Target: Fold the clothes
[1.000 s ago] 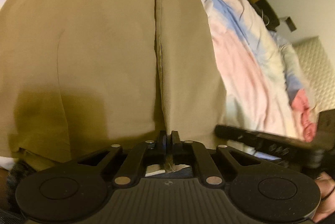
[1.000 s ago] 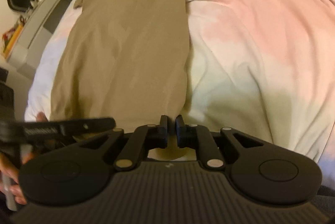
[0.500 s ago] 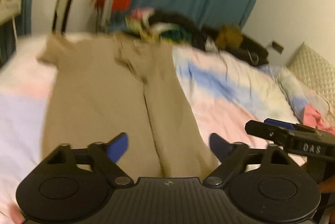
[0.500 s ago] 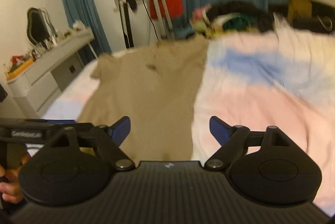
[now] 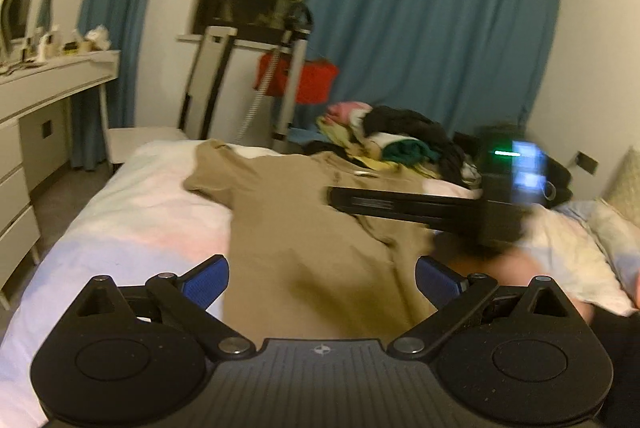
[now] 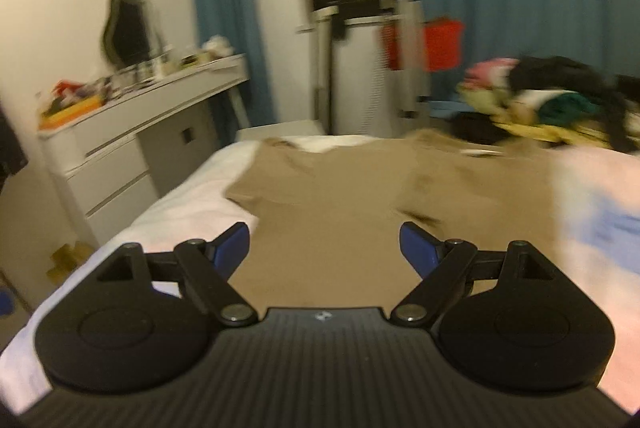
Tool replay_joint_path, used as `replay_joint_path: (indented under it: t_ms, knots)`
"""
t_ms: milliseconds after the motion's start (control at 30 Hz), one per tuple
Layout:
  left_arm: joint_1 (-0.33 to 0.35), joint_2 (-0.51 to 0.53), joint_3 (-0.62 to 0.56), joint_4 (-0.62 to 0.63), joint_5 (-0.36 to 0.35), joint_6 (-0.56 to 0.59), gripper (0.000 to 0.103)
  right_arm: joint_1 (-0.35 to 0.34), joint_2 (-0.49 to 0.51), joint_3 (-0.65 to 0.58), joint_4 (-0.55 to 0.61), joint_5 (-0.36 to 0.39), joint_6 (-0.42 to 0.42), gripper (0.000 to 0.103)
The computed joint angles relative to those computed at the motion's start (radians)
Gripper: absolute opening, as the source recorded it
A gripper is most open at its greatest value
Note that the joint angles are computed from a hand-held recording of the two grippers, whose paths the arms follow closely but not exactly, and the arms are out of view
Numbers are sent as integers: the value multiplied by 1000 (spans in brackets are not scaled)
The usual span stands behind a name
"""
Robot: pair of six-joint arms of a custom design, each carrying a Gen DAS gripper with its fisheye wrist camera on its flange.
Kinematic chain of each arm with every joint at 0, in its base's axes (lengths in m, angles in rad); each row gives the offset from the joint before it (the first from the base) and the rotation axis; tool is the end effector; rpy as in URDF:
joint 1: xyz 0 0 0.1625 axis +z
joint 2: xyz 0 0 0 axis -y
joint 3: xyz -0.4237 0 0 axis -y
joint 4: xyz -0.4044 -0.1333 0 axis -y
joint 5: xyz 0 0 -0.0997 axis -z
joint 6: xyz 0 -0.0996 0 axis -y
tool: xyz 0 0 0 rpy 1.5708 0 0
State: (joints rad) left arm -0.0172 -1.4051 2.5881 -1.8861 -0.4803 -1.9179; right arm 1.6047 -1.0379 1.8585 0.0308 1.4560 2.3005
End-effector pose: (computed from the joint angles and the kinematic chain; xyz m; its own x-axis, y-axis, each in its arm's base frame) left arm -0.2559 -0.2173 0.1002 -0.8407 -0.1427 -0.5223 0.4236 0.4273 -0.7987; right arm 0.1609 -0.4760 0.0915 -0.6412 -0.6331 0.4337 -0.7551 0.4198 -0.5035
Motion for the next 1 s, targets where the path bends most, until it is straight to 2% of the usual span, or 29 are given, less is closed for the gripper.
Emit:
replay_joint_path:
  t_ms: [100, 200, 267, 333, 367, 400, 433, 467, 533, 667, 800, 867, 933, 1000]
  knots:
    - [50, -26, 56, -149, 15, 51, 101, 60, 212, -169, 27, 12, -6, 83]
    - [108, -29, 88, -244, 33, 62, 101, 112, 392, -338, 75, 46, -4, 83]
    - [150, -25, 96, -282, 42, 50, 101, 140, 496, -448, 113, 74, -7, 75]
    - [184, -21, 105, -328, 44, 52, 101, 162, 565, -516, 110, 118, -36, 74]
    - [200, -19, 110, -351, 45, 52, 101, 175, 596, -545, 97, 155, -61, 72]
    - [210, -20, 115, -366, 44, 47, 101, 177, 604, -558, 87, 163, -52, 68]
    - [221, -22, 121, -381, 43, 41, 101, 179, 612, -571, 77, 171, -42, 54]
    - [231, -23, 126, -397, 42, 37, 101, 181, 620, -583, 67, 179, -32, 29]
    - [238, -30, 135, -412, 41, 23, 101, 185, 636, -610, 49, 196, -13, 11]
    - [198, -43, 138, -332, 45, -48, 101, 137, 510, -477, -96, 59, 76, 9]
    - [167, -13, 122, -309, 40, -44, 101, 68, 358, -346, -255, -45, 226, 9]
    - [163, 13, 110, -320, 36, -19, 101, 31, 294, -294, -330, -52, 269, 9]
    - [170, 50, 96, -368, 33, 37, 101, -14, 236, -261, -374, -28, 337, 9]
    - [182, 96, 80, -423, 27, 98, 101, -54, 210, -273, -352, 6, 394, 9]
